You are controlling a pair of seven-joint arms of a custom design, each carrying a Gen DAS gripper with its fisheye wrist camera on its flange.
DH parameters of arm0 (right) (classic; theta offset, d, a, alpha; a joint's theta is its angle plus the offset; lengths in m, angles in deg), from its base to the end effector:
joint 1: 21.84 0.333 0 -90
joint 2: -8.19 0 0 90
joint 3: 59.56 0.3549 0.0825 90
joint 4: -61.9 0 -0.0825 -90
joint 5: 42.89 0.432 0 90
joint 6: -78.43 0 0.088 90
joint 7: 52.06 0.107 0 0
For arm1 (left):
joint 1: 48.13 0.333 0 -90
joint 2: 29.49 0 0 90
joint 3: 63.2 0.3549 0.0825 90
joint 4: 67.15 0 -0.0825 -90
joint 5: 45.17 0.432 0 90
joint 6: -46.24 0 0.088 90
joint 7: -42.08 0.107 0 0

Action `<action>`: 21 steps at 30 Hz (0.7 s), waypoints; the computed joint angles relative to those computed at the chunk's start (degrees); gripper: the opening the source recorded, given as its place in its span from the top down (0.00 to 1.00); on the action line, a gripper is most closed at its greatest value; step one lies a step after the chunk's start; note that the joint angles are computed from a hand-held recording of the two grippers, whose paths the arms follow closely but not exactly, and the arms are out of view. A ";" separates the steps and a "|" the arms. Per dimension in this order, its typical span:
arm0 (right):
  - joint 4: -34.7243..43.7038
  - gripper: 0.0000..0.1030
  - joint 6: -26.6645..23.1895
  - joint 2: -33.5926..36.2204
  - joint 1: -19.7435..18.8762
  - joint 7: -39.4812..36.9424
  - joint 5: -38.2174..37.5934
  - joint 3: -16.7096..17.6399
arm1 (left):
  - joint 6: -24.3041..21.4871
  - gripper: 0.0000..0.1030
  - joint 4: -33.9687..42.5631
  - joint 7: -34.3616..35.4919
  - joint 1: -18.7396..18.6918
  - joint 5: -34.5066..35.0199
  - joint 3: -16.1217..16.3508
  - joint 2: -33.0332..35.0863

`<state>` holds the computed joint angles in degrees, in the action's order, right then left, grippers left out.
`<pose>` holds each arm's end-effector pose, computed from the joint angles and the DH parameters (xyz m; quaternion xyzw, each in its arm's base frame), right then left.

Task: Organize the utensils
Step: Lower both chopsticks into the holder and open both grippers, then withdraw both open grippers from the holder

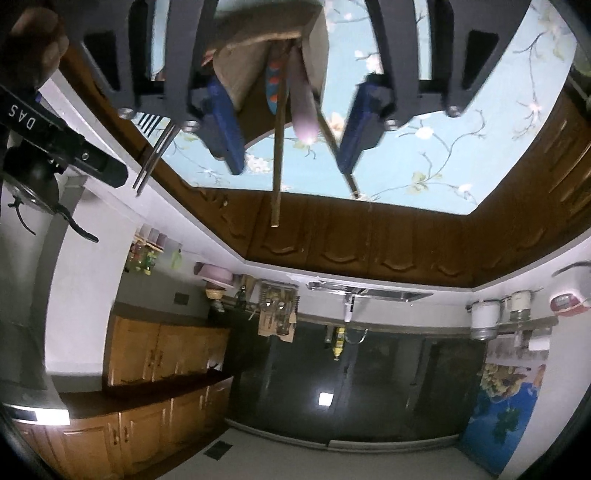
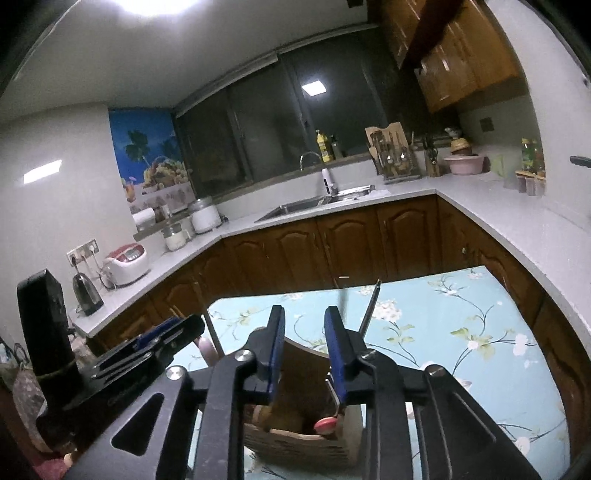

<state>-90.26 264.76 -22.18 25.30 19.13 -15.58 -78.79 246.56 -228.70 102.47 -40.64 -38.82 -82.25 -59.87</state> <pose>0.4161 0.1526 0.5264 -0.6765 0.5240 -0.1778 0.4860 0.3947 -0.1031 0.4881 -0.6211 0.5521 -0.4607 0.3117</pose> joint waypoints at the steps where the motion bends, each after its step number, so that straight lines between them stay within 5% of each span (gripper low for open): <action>1: -0.17 0.75 0.10 -0.32 -0.34 0.11 0.01 0.34 | -1.42 0.38 -0.38 -0.44 -0.59 -0.16 0.52 -1.54; 5: -1.15 0.58 1.02 -1.83 -0.03 0.70 -0.12 0.25 | -5.91 0.26 -2.09 -2.78 -0.57 -0.13 -0.41 -6.50; 10: -3.37 0.55 1.36 -4.16 -2.46 2.92 -0.92 2.32 | -16.14 0.19 -2.05 -7.48 -1.32 1.92 -1.11 -12.77; 21: -11.91 0.25 -0.43 -14.29 -8.94 6.82 -1.33 9.77 | -39.53 0.04 -3.11 -15.44 -9.81 7.13 -0.12 -28.82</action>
